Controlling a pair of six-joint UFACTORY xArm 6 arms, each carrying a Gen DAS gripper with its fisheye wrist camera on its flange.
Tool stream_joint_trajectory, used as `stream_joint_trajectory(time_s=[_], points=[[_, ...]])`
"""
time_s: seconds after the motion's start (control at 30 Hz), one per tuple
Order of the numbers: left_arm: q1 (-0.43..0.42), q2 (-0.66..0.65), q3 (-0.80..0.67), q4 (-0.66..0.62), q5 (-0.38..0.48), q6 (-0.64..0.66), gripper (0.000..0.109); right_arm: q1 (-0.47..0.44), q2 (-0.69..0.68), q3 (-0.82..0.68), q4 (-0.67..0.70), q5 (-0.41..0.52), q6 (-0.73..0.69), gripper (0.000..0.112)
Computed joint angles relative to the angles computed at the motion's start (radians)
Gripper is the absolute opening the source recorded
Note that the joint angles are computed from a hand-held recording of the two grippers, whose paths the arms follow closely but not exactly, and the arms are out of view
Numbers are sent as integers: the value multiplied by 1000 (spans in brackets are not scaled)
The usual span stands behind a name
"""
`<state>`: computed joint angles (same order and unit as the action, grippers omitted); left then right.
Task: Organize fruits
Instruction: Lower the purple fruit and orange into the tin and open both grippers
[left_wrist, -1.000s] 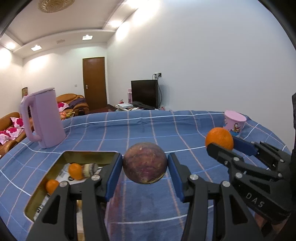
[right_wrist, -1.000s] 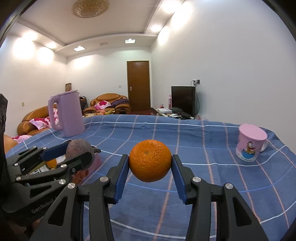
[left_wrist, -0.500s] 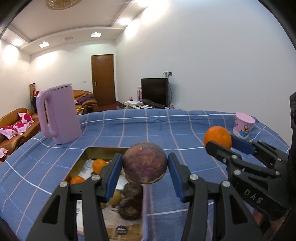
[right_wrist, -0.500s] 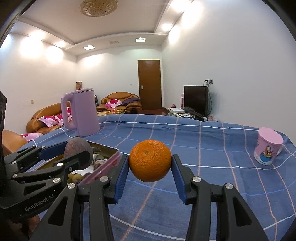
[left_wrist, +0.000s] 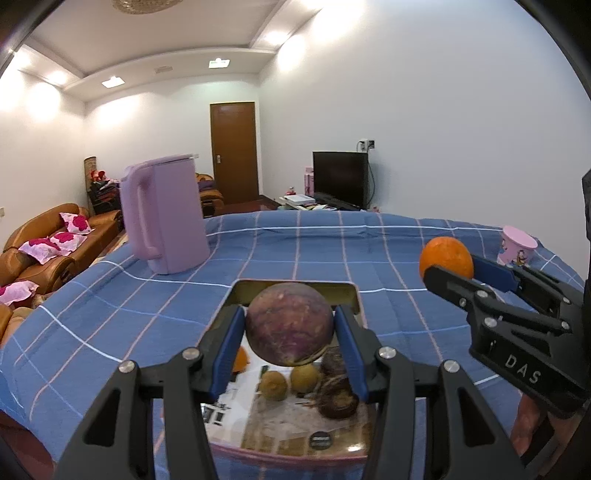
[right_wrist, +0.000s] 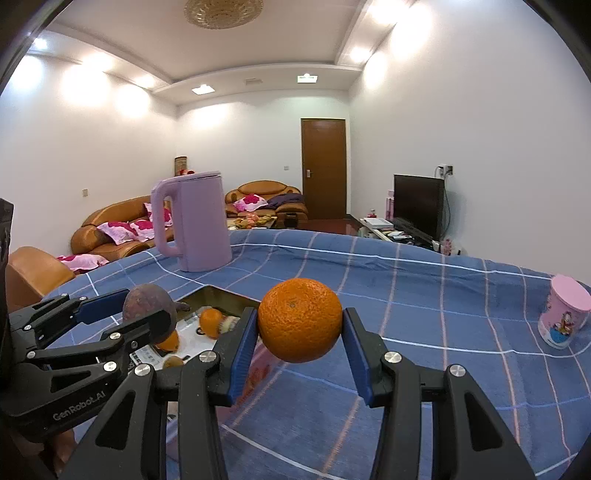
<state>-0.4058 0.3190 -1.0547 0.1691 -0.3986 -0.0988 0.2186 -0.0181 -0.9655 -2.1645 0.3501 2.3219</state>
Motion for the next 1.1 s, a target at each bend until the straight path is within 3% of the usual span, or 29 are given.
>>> stream_joint_trajectory(time_s=[0.47,0.67,1.0,1.1], points=[[32,19,-22,-193,58,158,52,30,129,-156,21,-68,-61,48],[42,32,-34,-235,93,197,52,31,227,-256,110,-136,-160,48],[66,37,-32,-143,96,135,53,-2,352,-329,528,-239,-573,48],[76,34,-26,-94,93,98,53,-9,365,-325,596,-252,-634,48]])
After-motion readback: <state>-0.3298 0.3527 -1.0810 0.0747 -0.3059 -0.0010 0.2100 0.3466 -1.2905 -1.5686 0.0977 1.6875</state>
